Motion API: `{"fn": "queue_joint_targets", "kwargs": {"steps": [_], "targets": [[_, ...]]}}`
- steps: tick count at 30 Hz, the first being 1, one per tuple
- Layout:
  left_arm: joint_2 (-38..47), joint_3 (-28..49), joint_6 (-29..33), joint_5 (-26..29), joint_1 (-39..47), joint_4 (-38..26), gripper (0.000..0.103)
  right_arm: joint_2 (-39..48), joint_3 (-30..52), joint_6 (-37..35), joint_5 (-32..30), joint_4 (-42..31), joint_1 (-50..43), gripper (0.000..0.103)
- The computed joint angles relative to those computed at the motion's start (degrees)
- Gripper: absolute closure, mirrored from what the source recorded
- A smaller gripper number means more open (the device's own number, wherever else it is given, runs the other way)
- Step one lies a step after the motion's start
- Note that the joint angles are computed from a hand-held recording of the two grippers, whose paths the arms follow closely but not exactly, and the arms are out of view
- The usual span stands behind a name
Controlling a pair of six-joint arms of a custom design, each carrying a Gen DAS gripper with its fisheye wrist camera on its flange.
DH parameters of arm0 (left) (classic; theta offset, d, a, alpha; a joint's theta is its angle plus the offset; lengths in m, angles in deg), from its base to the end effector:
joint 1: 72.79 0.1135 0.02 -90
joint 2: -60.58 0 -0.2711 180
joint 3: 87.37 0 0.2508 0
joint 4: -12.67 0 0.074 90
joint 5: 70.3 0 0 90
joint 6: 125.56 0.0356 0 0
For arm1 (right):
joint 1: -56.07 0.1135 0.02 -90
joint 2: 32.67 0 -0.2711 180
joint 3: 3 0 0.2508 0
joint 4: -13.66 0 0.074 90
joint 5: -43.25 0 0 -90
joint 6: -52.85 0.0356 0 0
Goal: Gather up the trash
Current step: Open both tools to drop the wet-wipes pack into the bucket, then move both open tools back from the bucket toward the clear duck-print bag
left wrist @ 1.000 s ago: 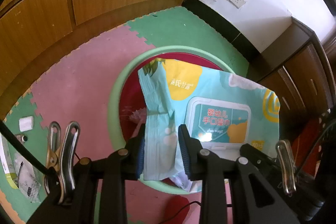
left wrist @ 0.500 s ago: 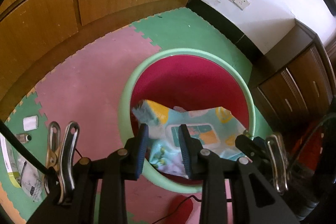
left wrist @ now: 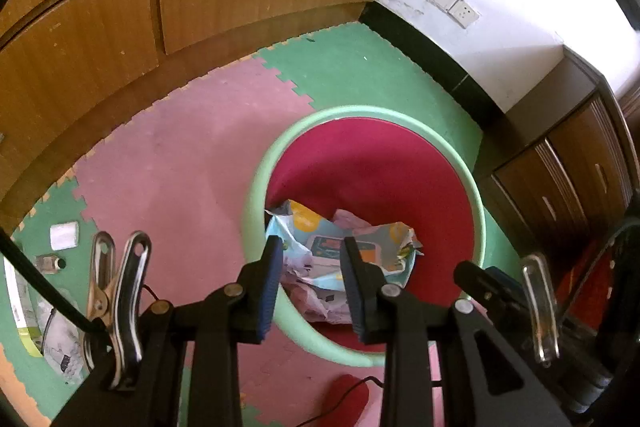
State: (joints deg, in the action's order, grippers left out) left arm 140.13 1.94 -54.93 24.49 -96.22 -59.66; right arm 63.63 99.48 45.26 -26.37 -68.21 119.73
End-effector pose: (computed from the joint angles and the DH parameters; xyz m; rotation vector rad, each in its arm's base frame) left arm 0.2451 -0.1095 0.3255 0.1234 2.7023 -0.3462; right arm 0.1556 0.2863 0.3059 0.5045 2.6781 0.1842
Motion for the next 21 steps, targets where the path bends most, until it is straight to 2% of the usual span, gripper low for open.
{"fn": "queue_joint_targets", "kwargs": {"steps": [11, 15, 21], "targets": [[-3.0, 1.9, 1.9, 0.3, 4.4, -3.5, 0.073, 2.2, 6.3, -0.9, 0.6, -1.8, 2.0, 0.057], [-4.7, 3.3, 4.4, 0.7, 8.6, -5.7, 0.073, 5.4, 12.0, -2.4, 1.3, -2.8, 2.9, 0.057], [-6.4, 6.5, 9.3, 2.8, 18.5, -9.8, 0.073, 14.0, 26.3, -6.7, 1.7, -6.1, 4.4, 0.057]]}}
